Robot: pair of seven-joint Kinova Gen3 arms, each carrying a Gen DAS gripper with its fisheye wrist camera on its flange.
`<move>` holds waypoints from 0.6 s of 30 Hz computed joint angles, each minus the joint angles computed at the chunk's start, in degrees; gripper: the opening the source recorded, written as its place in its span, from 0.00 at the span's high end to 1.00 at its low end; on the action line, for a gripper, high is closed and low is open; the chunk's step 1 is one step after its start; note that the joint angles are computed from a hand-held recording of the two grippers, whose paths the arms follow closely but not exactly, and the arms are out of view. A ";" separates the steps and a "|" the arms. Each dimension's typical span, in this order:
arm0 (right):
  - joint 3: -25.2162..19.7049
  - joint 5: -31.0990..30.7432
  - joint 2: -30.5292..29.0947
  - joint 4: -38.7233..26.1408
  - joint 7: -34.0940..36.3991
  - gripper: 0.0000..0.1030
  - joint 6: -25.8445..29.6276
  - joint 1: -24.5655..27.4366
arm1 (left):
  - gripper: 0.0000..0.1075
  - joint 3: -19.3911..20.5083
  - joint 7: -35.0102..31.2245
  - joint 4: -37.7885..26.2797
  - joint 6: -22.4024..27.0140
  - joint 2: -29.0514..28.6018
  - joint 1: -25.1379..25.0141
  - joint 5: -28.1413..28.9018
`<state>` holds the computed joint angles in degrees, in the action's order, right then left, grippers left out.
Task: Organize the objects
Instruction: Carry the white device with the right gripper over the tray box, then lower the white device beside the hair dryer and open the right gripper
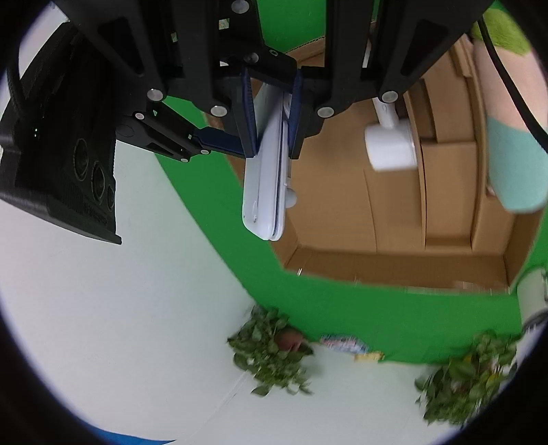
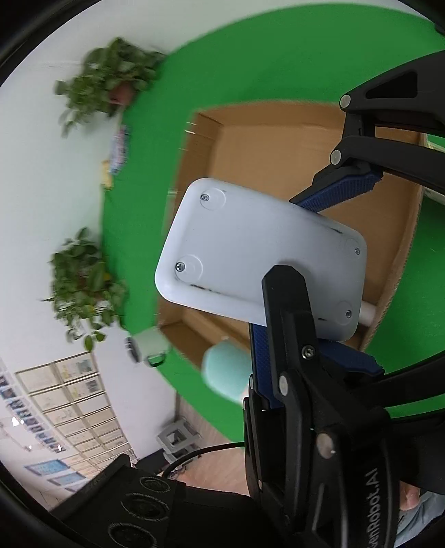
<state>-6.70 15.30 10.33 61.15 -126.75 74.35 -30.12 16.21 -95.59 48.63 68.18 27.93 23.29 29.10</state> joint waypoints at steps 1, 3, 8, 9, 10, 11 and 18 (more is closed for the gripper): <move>0.00 -1.90 0.24 1.84 0.54 0.33 -0.91 1.28 | 0.85 -0.08 0.71 0.68 0.16 0.83 0.10 0.19; 0.11 -4.40 0.42 5.13 0.66 0.33 -2.46 2.43 | 0.85 -0.06 1.77 1.24 0.77 2.25 0.11 0.51; 0.05 -10.52 1.15 11.26 2.50 0.33 -5.54 5.57 | 0.85 -0.18 4.13 2.19 1.82 4.84 0.71 0.28; 0.07 -11.64 1.44 11.94 3.17 0.33 -5.76 6.18 | 0.85 -0.17 4.61 2.18 2.06 5.27 0.76 0.28; 0.14 -12.60 1.85 12.19 3.85 0.33 -5.70 6.69 | 0.85 -0.11 4.97 2.47 2.07 5.51 0.78 0.36; 0.06 -13.47 1.50 13.49 4.30 0.33 -5.84 7.20 | 0.84 -0.16 5.49 2.69 2.17 5.84 0.88 0.33; 0.17 -18.28 3.99 13.65 5.90 0.33 -3.75 8.63 | 0.84 -0.77 8.68 1.26 5.18 7.83 2.33 -1.80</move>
<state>-6.52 -2.98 14.31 74.80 -120.85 70.60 -21.48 15.44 -86.91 49.89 73.36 35.77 25.63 27.30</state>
